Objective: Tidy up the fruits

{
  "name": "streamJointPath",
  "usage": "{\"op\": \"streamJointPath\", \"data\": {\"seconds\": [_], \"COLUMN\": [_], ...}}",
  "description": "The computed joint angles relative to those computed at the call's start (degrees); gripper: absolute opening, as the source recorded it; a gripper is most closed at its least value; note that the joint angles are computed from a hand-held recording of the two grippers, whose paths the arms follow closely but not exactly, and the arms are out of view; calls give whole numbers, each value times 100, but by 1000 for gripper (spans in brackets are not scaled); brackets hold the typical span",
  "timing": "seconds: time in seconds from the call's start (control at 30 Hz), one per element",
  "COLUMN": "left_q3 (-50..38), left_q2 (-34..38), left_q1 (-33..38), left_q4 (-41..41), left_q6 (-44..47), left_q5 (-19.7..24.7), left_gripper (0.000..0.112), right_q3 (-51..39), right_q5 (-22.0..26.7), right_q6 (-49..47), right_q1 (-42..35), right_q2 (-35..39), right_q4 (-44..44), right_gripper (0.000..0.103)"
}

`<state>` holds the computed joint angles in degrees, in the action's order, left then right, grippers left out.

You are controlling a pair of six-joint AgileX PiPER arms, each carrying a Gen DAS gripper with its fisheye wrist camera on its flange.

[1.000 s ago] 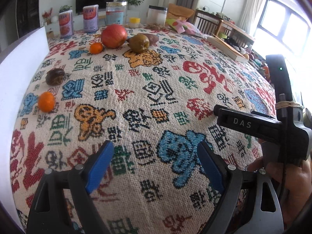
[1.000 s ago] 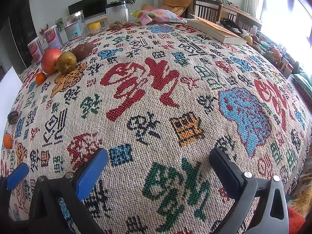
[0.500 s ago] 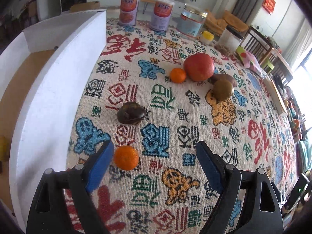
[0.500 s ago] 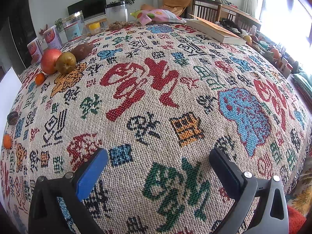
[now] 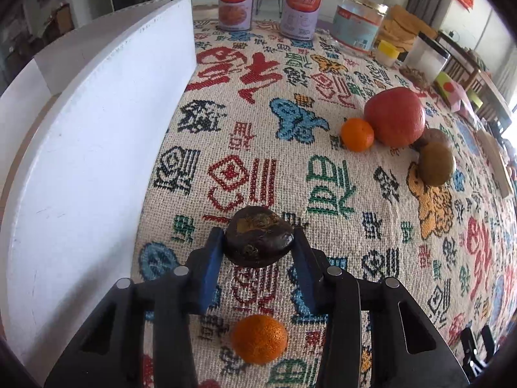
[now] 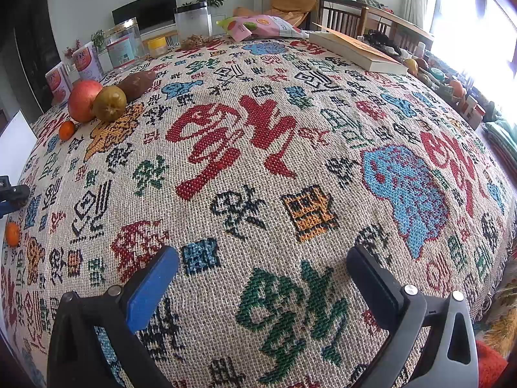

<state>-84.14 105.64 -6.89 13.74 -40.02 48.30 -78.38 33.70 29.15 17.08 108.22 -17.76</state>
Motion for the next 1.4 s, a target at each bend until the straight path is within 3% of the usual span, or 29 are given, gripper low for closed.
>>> {"op": "streamJointPath", "data": {"seconds": [0.2, 0.33, 0.6, 0.63, 0.7, 0.73, 0.77, 0.87, 1.4], "left_q3": [265, 214, 295, 339, 380, 370, 343, 399, 349], "left_q2": [-570, -500, 27, 30, 74, 114, 169, 252, 307], "left_q1": [-668, -1284, -2090, -2152, -2241, -2277, -2316, -2431, -2433], "left_q4": [-389, -623, 611, 891, 1305, 1466, 1653, 2141, 2129], "left_q6": [170, 165, -830, -1026, -1387, -1542, -1726, -2124, -2106], "left_q5": [-330, -655, -859, -877, -884, -851, -771, -670, -580], "left_gripper": [43, 43, 44, 45, 58, 75, 84, 87, 95], "right_q3": [7, 2, -12, 6, -12, -12, -2, -12, -16], "right_q5": [2, 9, 12, 7, 12, 12, 12, 16, 24], "right_q6": [35, 26, 33, 35, 34, 34, 28, 21, 22], "right_q1": [8, 7, 9, 8, 9, 9, 7, 6, 9], "right_q2": [-3, -4, 10, -3, 9, 9, 1, 7, 7], "right_q4": [-30, -26, -32, -33, -34, -34, -29, -25, -27], "right_gripper": [103, 103, 103, 103, 103, 103, 103, 103, 103]}}
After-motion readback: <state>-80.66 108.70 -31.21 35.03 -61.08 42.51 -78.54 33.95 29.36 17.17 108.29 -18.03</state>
